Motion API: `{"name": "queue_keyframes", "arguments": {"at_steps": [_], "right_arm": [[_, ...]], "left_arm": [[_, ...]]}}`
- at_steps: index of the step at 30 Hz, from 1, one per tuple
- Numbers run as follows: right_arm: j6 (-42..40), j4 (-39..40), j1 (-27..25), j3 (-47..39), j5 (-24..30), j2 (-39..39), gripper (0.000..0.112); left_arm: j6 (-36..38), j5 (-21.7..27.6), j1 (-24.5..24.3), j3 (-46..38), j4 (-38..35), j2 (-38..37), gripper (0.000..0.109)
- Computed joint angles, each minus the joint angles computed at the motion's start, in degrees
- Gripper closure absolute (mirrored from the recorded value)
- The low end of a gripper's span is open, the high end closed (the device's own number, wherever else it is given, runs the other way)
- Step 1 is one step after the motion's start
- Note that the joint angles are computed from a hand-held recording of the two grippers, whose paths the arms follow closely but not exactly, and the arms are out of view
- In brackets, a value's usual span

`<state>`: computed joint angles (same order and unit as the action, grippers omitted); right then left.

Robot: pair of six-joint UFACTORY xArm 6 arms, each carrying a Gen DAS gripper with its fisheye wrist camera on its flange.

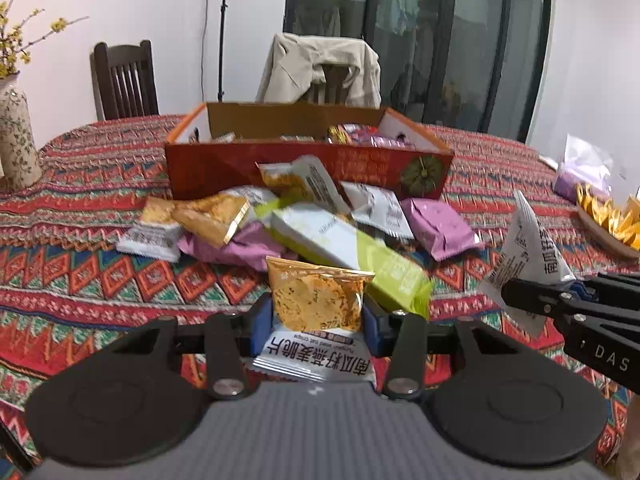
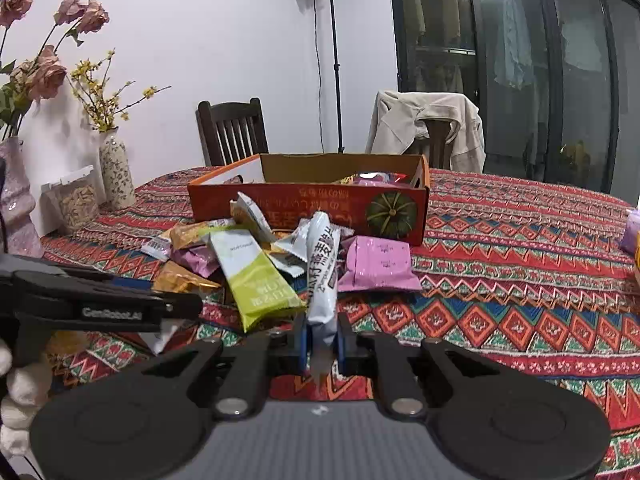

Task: Organize snacks
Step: 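Lift both held packets up from the pile, then carry both packets into the cardboard box and open both tools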

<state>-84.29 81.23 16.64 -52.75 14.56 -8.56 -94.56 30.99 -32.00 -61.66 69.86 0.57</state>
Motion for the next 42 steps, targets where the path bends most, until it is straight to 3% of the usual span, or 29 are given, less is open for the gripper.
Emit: {"name": "queue_keyframes", "arguments": {"at_steps": [7, 16, 30, 42], "right_arm": [[0.95, -0.28, 0.76, -2.72, -1.75, 0.41, 0.099], [9.29, -9.14, 1.76, -11.81, -3.44, 5.11, 0.099], [34.96, -34.13, 2.32, -33.86, -3.76, 21.78, 0.099], [56.06, -52.28, 1.39, -59.53, 0.93, 42.0, 0.099]], "left_arm": [[-4.63, 1.04, 1.42, -1.06, 6.36, -2.21, 0.062], [-2.73, -0.6, 5.45, -8.08, 7.34, -0.15, 0.062], [7.14, -3.58, 11.61, -25.12, 0.74, 11.35, 0.062], [12.64, -4.18, 15.99, -41.87, -7.51, 25.08, 0.062]]}}
